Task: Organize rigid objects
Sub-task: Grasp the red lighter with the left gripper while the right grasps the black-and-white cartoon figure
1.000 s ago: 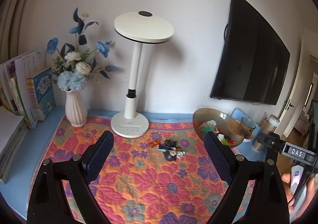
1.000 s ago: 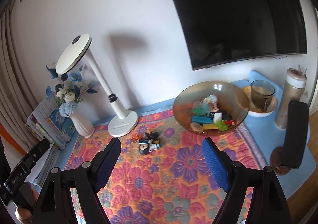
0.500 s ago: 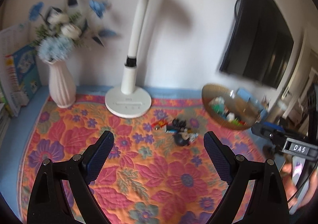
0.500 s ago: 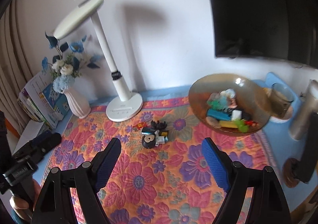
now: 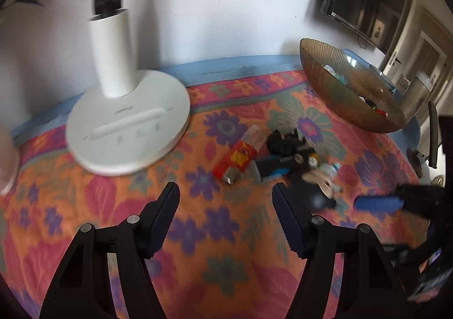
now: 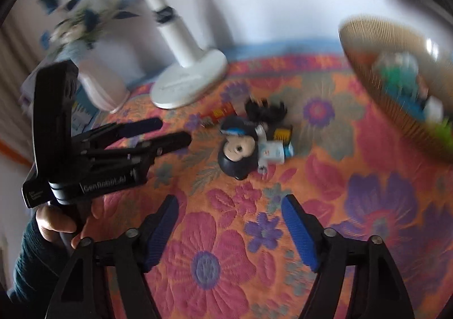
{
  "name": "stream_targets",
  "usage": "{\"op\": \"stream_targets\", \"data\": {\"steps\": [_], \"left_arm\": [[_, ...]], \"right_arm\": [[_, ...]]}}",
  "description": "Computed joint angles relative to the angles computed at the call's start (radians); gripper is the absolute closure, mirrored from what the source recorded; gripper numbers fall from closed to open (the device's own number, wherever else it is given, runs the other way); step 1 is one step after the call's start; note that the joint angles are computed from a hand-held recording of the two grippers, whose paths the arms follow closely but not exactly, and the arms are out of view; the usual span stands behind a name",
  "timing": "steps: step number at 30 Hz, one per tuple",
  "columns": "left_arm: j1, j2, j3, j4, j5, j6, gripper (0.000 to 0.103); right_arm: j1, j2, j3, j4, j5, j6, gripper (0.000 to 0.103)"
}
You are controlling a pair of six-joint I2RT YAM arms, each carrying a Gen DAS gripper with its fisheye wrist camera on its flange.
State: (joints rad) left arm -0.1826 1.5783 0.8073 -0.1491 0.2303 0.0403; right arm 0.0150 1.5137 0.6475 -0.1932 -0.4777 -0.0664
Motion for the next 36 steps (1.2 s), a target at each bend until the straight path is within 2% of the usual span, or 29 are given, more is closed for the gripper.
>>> {"op": "stream_targets", "data": {"steps": [4, 9, 13, 14, 16, 17, 18, 19, 20, 23, 25, 28, 29, 31, 34, 36], "left_arm": [[0.010, 0.060, 0.037, 0.006, 0.023, 0.061, 0.043], [-0.007, 0.131, 0.091, -0.006, 0.004, 0.118, 0.046], [-0.026, 0.154, 0.114, 0.004, -0.028, 0.133, 0.051], [-0.026, 0.164, 0.125, 0.002, -0.024, 0.131, 0.051], [-0.035, 0.167, 0.125, 0.015, -0.037, 0.125, 0.058], [-0.045, 0.164, 0.119, 0.024, -0.043, 0.127, 0.073], [-0.051, 0.161, 0.118, 0.020, -0.039, 0.130, 0.080], [-0.062, 0.156, 0.112, 0.022, -0.050, 0.124, 0.081], [-0.069, 0.149, 0.105, 0.021, -0.056, 0.117, 0.081], [-0.086, 0.061, 0.027, 0.008, -0.059, 0.075, 0.081], [-0.097, -0.040, -0.060, -0.002, -0.087, 0.042, 0.081], [-0.117, -0.207, -0.188, -0.036, -0.139, -0.010, 0.081], [-0.127, -0.276, -0.230, -0.063, -0.161, -0.035, 0.081], [-0.150, -0.416, -0.307, -0.134, -0.202, -0.119, 0.081], [-0.166, -0.537, -0.381, -0.204, -0.217, -0.246, 0.081], [-0.181, -0.589, -0.418, -0.220, -0.221, -0.312, 0.081]], "right_arm": [[0.008, 0.048, 0.007, 0.080, 0.013, 0.087, 0.032], [0.025, 0.084, 0.039, 0.154, 0.018, 0.230, 0.032], [0.022, 0.142, 0.079, 0.153, 0.017, 0.339, 0.031], [0.013, 0.145, 0.066, 0.190, 0.005, 0.379, 0.032], [0.012, 0.141, 0.057, 0.214, 0.022, 0.414, 0.037], [0.020, 0.136, 0.055, 0.215, 0.052, 0.415, 0.046], [0.015, 0.132, 0.047, 0.222, 0.046, 0.410, 0.051], [0.007, 0.129, 0.039, 0.228, 0.021, 0.399, 0.056], [0.001, 0.124, 0.038, 0.216, -0.002, 0.375, 0.064], [0.001, 0.042, -0.005, 0.184, 0.043, 0.295, 0.064], [-0.020, -0.015, -0.037, 0.147, 0.015, 0.227, 0.064], [-0.068, -0.088, -0.067, 0.027, -0.079, 0.059, 0.064], [-0.083, -0.124, -0.076, -0.049, -0.102, -0.040, 0.064], [-0.082, -0.148, -0.084, -0.140, -0.113, -0.163, 0.064], [-0.071, -0.161, -0.098, -0.280, -0.107, -0.369, 0.064], [-0.072, -0.196, -0.124, -0.284, -0.088, -0.408, 0.064]]}}
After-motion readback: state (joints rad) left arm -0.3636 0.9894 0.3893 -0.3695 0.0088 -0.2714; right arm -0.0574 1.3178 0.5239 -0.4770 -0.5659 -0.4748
